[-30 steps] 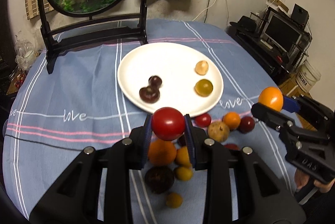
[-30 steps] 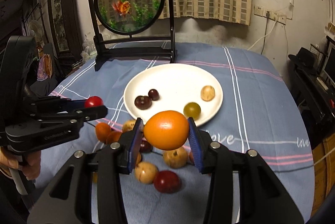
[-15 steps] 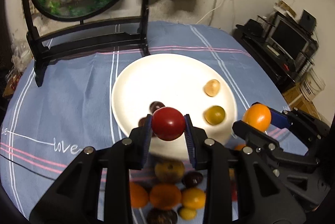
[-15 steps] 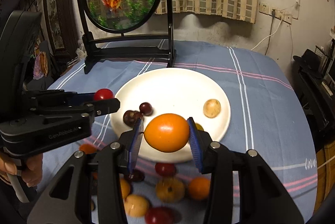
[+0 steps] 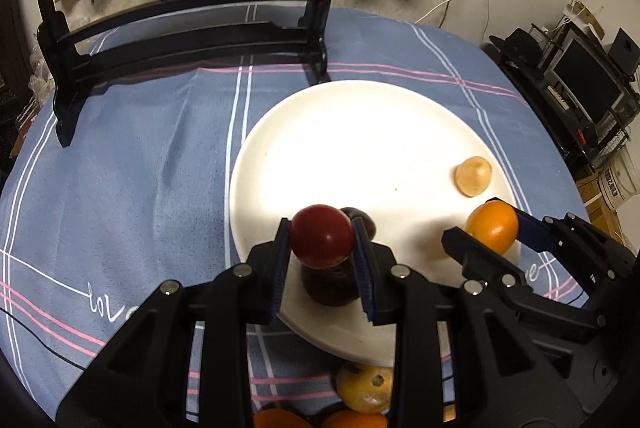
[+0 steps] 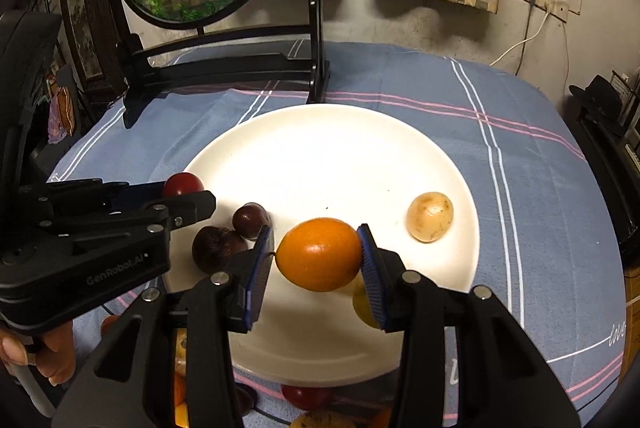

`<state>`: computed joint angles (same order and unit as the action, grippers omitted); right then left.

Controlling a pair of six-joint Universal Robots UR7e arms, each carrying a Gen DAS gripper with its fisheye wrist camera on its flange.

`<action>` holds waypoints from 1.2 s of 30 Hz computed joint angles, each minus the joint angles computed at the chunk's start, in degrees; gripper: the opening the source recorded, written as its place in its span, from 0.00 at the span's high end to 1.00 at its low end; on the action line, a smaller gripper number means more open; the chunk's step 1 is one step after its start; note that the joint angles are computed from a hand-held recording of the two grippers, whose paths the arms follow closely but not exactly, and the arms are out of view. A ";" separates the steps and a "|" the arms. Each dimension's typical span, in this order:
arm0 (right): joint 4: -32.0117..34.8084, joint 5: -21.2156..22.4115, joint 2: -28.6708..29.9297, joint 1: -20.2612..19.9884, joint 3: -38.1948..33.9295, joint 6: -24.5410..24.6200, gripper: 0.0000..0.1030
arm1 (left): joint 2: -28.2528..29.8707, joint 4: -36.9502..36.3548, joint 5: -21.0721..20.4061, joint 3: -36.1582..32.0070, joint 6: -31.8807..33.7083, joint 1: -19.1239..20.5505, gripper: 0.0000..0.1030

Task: Organize fruits
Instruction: 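Carry both tomatoes over the white plate and open both grippers, then lift both open grippers away from the plate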

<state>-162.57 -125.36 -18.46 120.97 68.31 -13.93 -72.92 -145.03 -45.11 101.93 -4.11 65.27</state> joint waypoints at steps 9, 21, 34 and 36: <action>2.80 -1.42 2.46 -0.65 -3.41 2.35 0.58 | 1.70 0.75 2.57 -0.47 -1.29 0.51 0.70; 5.15 -2.49 3.88 -1.06 -5.80 3.73 0.58 | 3.39 1.22 2.95 -1.84 -2.12 1.68 0.70; 0.99 -1.28 0.05 -0.98 -0.49 5.03 0.57 | -0.42 -0.75 1.72 1.13 -1.54 -0.24 0.34; -0.61 0.19 -1.95 -1.00 2.49 5.75 0.49 | -2.10 0.04 0.79 2.43 -1.83 -0.91 0.32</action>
<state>-163.19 -125.17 -20.41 119.96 70.80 -8.18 -75.02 -144.99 -44.32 104.36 -5.94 64.36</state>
